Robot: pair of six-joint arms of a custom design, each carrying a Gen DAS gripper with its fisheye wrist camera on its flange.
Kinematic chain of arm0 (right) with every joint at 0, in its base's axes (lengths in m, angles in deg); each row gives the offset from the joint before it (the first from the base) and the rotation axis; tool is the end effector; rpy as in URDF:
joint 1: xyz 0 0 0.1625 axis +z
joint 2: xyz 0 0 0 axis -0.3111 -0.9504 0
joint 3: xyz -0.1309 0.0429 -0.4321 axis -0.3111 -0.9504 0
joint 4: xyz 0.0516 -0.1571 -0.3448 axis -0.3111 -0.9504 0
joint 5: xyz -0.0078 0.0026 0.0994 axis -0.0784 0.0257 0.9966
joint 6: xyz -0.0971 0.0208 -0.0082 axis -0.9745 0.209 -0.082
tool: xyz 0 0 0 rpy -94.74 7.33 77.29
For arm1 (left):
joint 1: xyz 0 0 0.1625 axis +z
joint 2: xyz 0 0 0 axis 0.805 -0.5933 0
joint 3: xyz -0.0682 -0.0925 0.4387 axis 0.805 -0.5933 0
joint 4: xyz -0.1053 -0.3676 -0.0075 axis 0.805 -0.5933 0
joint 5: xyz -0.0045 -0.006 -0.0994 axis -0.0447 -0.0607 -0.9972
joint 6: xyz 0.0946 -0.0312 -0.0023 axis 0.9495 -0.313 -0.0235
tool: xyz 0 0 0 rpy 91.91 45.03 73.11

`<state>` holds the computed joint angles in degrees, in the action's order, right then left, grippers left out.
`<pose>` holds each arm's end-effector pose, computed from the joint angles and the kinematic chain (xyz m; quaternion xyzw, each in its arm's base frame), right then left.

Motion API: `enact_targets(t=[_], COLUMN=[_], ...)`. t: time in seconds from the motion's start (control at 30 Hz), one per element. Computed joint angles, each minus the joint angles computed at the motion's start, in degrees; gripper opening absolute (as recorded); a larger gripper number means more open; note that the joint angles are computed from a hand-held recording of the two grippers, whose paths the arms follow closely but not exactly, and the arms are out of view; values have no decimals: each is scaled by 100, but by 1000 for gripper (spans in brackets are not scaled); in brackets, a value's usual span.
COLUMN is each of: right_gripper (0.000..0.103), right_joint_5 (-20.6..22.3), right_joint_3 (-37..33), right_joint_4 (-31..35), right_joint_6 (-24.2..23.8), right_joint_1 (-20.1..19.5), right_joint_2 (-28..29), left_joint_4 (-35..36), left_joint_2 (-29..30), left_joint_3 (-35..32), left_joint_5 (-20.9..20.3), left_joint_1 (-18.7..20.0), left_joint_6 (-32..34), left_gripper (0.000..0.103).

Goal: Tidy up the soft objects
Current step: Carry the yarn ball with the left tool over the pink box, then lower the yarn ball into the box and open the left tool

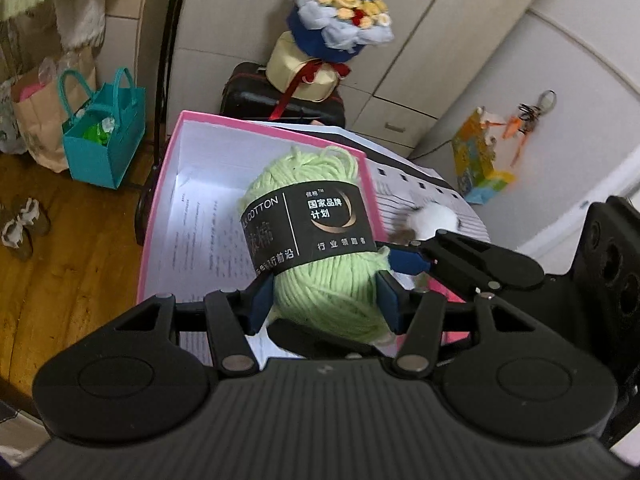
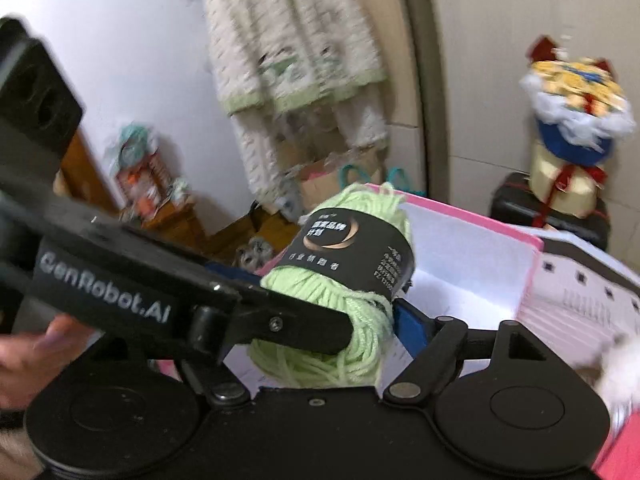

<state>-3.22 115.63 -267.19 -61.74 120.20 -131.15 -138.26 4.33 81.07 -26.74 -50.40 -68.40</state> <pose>0.2072 -0.3087 0.1074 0.5515 -0.8309 0.0736 0.0028 -0.2028 -0.2155 0.1203 -0.0670 0.8901 -0.4006 0.2067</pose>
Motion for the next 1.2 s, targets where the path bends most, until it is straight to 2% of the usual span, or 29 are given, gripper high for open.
enact_targets(t=[0.13,0.27,0.37,0.53,0.63,0.73,0.87,0.93,1.0,1.03,1.07,1.17,1.2], right_gripper=[84,82,75,72,78,79,85,85,78,64,55,42,42], right_joint_5=[-327,-644,-838,-901,-902,-916,-778,-641,-509,-527,-585,-832,-841], right_joint_3=[-415,-573,-698,-982,-1194,-1284,-1409,-1353,-1243,-1233,-1236,-1249,-1241], right_joint_4=[260,-98,-229,201,634,821,1435,1359,1116,1080,1052,752,720], right_joint_6=[-315,-611,-886,-821,-643,-653,-838,-1078,-1359,-1399,-1386,-1256,-1231], right_joint_1=[122,297,385,362,316,269,128,48,-15,1,31,132,119], right_joint_2=[396,806,993,1086,1109,1135,991,947,920,917,930,1107,1122], left_joint_4=[-647,-1155,-994,-1120,-934,-639,115,353,305,165,103,446,531], left_joint_2=[199,396,419,375,395,472,563,588,615,638,665,777,815], left_joint_3=[116,103,-17,-40,-141,-294,-579,-660,-652,-623,-615,-746,-783], left_joint_5=[201,223,280,239,260,345,482,537,566,571,572,643,660], left_joint_1=[492,980,1261,1555,1679,1737,1729,1738,1758,1770,1769,1737,1724], left_joint_6=[504,1107,1264,1453,1355,1307,1164,1150,1206,1284,1328,1183,1122], left_gripper=[53,53,53,53,52,53,52,51,51,51,50,50,50])
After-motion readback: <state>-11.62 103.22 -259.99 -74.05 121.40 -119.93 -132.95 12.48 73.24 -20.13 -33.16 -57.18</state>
